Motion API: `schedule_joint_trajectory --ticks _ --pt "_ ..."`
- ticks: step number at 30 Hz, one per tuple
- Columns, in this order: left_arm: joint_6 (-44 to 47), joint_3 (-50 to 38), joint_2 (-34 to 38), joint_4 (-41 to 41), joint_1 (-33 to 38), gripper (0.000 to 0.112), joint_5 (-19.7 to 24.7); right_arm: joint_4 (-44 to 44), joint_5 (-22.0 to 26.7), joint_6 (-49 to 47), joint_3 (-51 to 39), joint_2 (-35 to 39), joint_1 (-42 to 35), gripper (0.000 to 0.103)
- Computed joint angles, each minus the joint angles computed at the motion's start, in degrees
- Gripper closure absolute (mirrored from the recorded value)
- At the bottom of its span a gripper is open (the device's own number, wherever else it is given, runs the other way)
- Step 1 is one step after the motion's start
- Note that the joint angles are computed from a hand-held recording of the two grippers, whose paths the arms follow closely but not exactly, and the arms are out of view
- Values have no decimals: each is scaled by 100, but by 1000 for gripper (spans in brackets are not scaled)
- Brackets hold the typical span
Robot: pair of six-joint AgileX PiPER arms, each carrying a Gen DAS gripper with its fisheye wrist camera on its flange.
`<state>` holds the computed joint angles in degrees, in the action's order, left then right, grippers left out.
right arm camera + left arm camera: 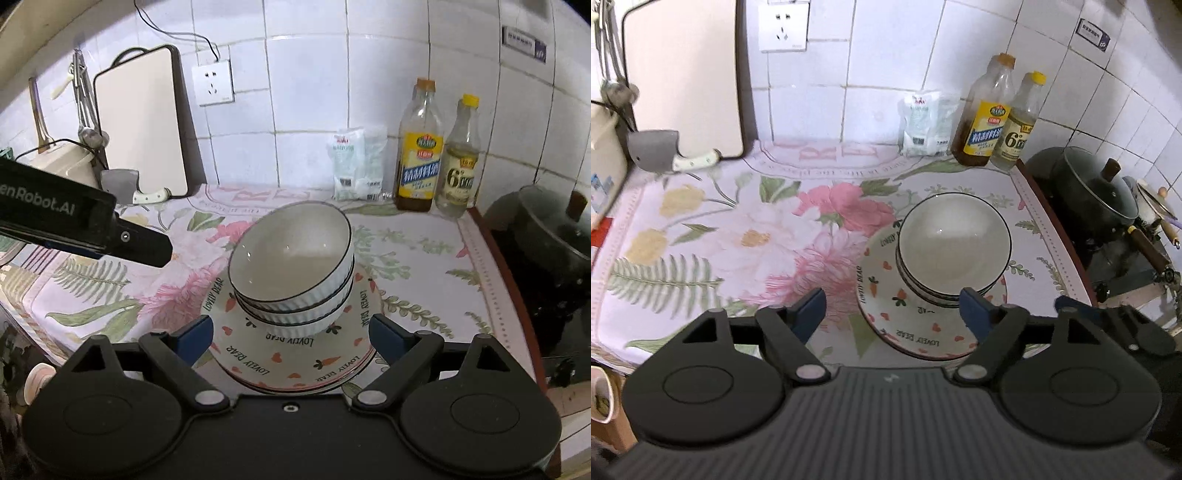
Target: Organize plates and bowls
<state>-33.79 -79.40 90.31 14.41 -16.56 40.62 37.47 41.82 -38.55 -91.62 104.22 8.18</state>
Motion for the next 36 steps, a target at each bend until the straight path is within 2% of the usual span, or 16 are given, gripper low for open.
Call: schedule_joint_trajectory --ticks 5,10,15,19,24,28,31,36 --pt "-245 294 -416 423 -243 31 184 -261 135 127 256 -525 -24 10" --pt "-1158 880 -924 1089 -622 30 204 -297 270 349 612 -1007 -169 10" --pt "-932 1059 -1289 847 -803 30 403 -635 458 504 632 -1344 -227 9" --pt "-1379 1226 -1553 1149 -1069 30 527 -898 819 667 438 -1472 -309 9" --pt "-2296 1380 -1667 1887 -1510 30 834 -1094 927 785 548 -1806 -383 6" --pt "-2577 1351 -1601 2169 -1673 29 1048 -1263 889 933 686 -2052 -374 5" --pt "-2737 1391 -1597 2306 -1745 17 1062 -1560 990 1137 636 -2094 -282 5" --pt "-3247 1623 -1612 2745 -1903 17 1040 -1802 895 1315 775 -2235 -174 5"
